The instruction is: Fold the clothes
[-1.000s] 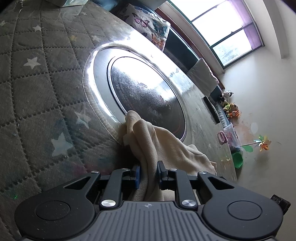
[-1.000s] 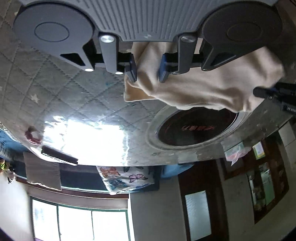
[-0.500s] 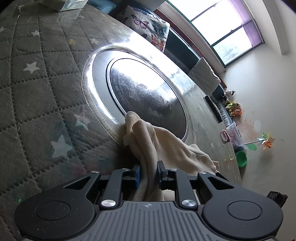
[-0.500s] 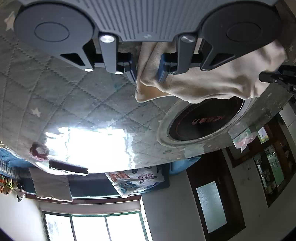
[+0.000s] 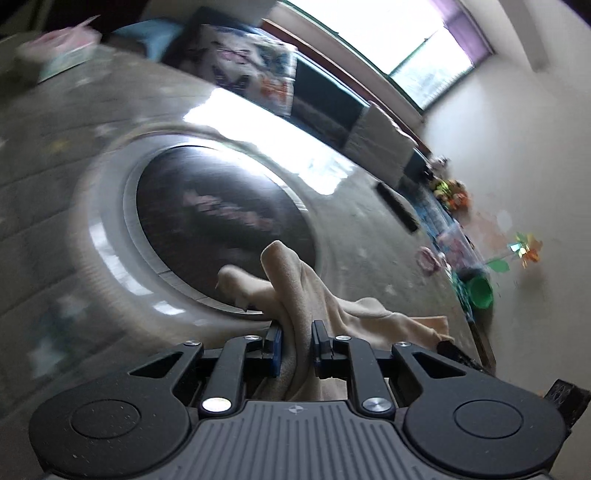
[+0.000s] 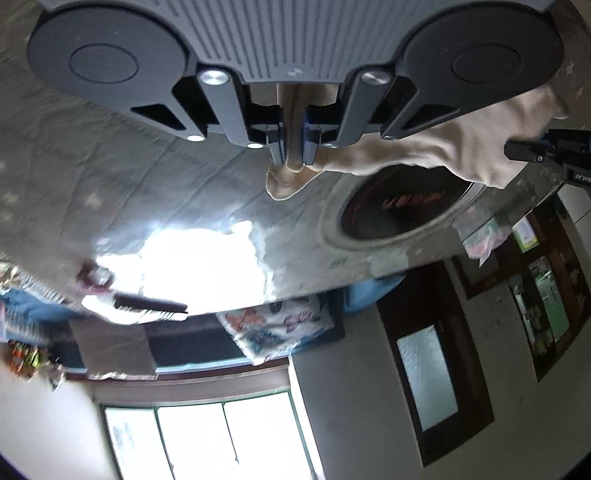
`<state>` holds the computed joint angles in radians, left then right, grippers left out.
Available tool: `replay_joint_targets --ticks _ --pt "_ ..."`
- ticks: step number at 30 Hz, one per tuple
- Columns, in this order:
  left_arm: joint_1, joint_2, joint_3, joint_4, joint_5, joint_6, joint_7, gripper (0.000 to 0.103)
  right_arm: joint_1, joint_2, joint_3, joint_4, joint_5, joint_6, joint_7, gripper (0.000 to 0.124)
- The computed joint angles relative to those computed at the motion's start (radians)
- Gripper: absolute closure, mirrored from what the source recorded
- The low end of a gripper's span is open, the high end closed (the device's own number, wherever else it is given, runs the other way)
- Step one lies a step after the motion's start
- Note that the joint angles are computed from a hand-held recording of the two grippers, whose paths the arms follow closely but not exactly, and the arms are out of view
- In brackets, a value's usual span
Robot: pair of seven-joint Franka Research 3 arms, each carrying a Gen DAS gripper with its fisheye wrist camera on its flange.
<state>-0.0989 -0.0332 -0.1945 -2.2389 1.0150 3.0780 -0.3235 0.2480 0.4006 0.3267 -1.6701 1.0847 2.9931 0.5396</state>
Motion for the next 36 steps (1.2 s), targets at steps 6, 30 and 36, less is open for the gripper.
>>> replay_joint_targets --ticks 6,30,36 --pt "-0.055 0.189 0.002 0.221 -0.146 0.002 0.223 0.086 -0.012 -0.018 -0.029 0.001 -0.032 0.090 0.023 0.116" --pt "-0.175 0.707 -0.047 0.939 -0.689 -0.313 0.950 0.080 0.171 0.178 -0.493 0.194 -0.644 0.060 0.751 0.114" --pt "-0.242 0.651 0.069 0.874 -0.672 -0.302 0.901 0.067 0.183 0.191 -0.529 0.179 -0.734 0.072 0.862 0.112"
